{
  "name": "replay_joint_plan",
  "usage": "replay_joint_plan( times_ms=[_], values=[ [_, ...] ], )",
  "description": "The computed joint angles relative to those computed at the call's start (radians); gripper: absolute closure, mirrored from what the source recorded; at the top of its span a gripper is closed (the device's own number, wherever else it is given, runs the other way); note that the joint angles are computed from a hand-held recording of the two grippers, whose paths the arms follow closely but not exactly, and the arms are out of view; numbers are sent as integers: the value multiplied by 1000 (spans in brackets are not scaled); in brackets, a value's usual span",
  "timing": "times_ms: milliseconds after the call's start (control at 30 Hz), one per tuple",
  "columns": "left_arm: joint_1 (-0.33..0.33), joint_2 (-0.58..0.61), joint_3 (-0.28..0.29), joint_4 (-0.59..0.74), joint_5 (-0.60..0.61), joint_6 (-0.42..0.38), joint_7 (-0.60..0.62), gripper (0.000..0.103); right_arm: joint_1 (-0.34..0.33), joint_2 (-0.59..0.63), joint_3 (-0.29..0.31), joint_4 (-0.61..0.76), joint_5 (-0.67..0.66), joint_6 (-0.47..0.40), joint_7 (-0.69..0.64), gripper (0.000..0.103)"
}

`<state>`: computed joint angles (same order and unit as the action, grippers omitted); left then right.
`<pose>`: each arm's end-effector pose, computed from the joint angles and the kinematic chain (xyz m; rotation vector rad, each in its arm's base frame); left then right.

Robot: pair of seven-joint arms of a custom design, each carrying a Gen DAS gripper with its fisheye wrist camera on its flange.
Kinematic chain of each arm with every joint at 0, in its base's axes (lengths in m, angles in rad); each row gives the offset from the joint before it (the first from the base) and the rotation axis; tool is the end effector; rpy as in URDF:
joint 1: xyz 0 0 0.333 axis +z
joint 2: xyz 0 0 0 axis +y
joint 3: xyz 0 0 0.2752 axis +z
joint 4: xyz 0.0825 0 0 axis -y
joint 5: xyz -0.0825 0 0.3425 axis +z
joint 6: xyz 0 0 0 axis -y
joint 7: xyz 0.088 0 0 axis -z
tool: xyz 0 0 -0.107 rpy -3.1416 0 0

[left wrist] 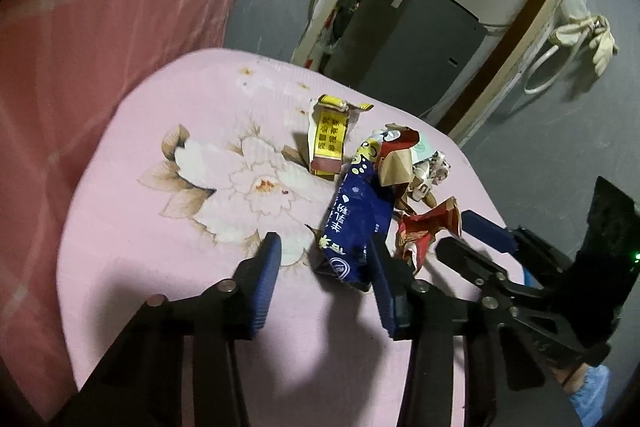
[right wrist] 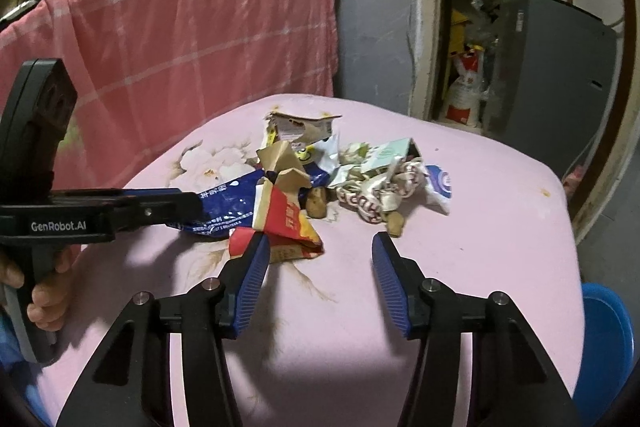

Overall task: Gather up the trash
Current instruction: 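Move the left tool to the blue wrapper and close its fingers on it, then lift the blue wrapper with the left tool while the right tool grasps a red wrapper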

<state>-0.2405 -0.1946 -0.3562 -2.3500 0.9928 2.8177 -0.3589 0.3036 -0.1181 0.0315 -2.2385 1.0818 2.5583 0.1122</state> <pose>0.3741 -0.3095 0.4410 -2.2093 1.3759 -1.0943 0.4817 0.1545 0.4413 -2.2051 0.6633 -0.2541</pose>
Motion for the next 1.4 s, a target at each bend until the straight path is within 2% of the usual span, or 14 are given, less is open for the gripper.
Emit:
replay_joint_plan(
  times_ms=[67, 200, 333, 533, 667, 833, 967, 1000, 1033, 1067, 1133, 1400],
  values=[
    [3, -12, 7, -16, -1, 26, -6, 68, 2, 13, 3, 11, -10, -4, 6, 61],
    [17, -25, 8, -40, -15, 88, 0, 81, 0, 20, 4, 24, -7, -25, -5, 69],
    [21, -24, 4, -41, -54, 94, 32, 90, 0, 27, 8, 28, 5, -21, -17, 89],
    [53, -26, -23, -40, -42, 115, -6, 95, -7, 21, 5, 26, 31, -41, -39, 97],
    [43, -41, -50, -18, -11, 34, -40, 96, -10, 5, -3, 10, 76, -41, -69, 98],
    [8, -55, -71, 14, 30, -91, -67, 97, -16, -13, -13, -5, 99, -48, -80, 98],
    [-38, -49, -72, 33, -12, -213, -51, 97, -21, -15, -18, -4, 86, -79, -72, 97],
    [-49, -45, -71, 38, -28, -243, -43, 97, -22, -11, -16, 0, 75, -85, -61, 95],
    [-59, -41, -71, 42, -41, -273, -40, 97, -23, -10, -16, -1, 70, -82, -59, 86],
    [-70, -55, -65, 30, -57, -289, -38, 97, -23, -7, -14, 0, 62, -82, -54, 69],
    [-80, -57, -61, 25, -66, -305, -52, 97, -23, -2, -13, 6, 54, -91, -51, 61],
    [-81, -70, -54, 9, -47, -304, -98, 97, -20, 62, 6, 81, 23, -107, 45, 61]
  ],
)
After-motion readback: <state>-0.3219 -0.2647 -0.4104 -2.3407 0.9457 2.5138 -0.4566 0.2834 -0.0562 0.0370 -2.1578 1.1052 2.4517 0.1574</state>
